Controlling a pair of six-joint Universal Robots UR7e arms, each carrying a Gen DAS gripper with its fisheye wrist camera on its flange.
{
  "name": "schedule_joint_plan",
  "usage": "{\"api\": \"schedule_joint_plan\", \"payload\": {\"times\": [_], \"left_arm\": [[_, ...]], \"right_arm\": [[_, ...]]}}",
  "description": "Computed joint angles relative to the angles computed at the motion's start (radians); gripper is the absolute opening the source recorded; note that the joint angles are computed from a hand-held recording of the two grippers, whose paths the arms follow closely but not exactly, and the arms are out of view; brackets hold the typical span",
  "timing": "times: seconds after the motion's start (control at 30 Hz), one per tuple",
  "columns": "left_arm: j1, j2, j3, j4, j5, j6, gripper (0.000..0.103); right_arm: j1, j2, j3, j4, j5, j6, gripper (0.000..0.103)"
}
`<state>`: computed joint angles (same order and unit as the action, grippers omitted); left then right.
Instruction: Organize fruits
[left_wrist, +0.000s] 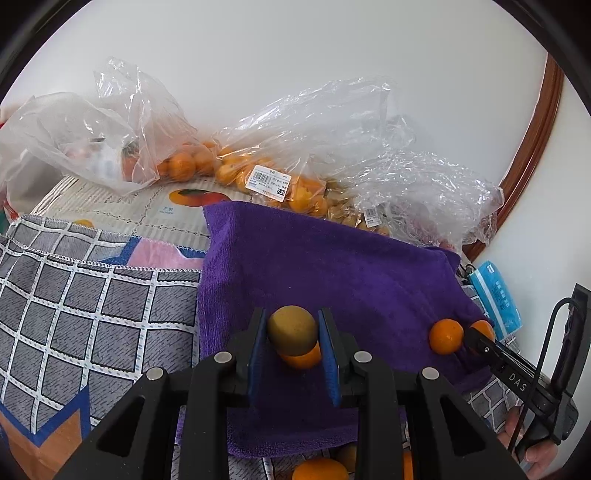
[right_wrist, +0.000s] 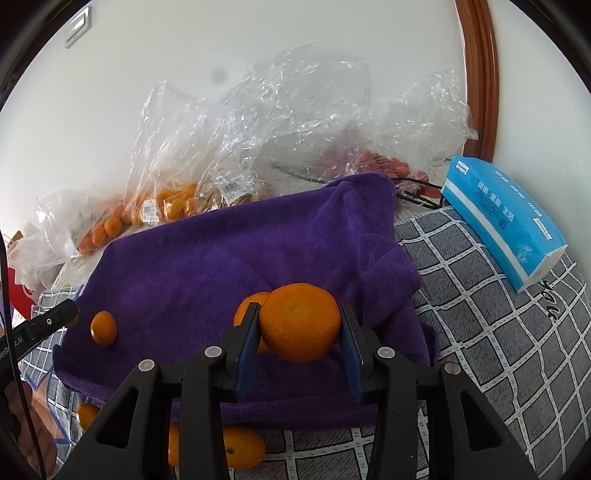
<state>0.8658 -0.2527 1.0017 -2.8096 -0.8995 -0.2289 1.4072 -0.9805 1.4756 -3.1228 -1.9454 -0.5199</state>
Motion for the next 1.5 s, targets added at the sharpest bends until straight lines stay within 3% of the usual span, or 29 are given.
{"api": "schedule_joint_plan", "payload": {"times": [0.6,1.1,1.33,1.5], "left_arm": [[-0.002,0.021,-0.032,0.064,0.003,0.014,0.026],[0.002,0.023,-0.038,0.079,-0.005,0.003,0.026],[0.006,0.025,-0.05,0.108,-0.005,-0.02,0.028],[0.003,0.024,-0.042,0.088,0.002,-0.012,0.037]], "right_arm": [[-0.003,-0.003,-0.002,0.038,-0.007,0.012,0.041],[0.016,0.01,-0.003,0.005,-0.091,-0.05,0.042],[0.015,0.01,-0.001,0.006,-0.089,-0.051,0.041],[0.013,0.006,0.001,0.009,-0.077,-0.044,0.041]]}}
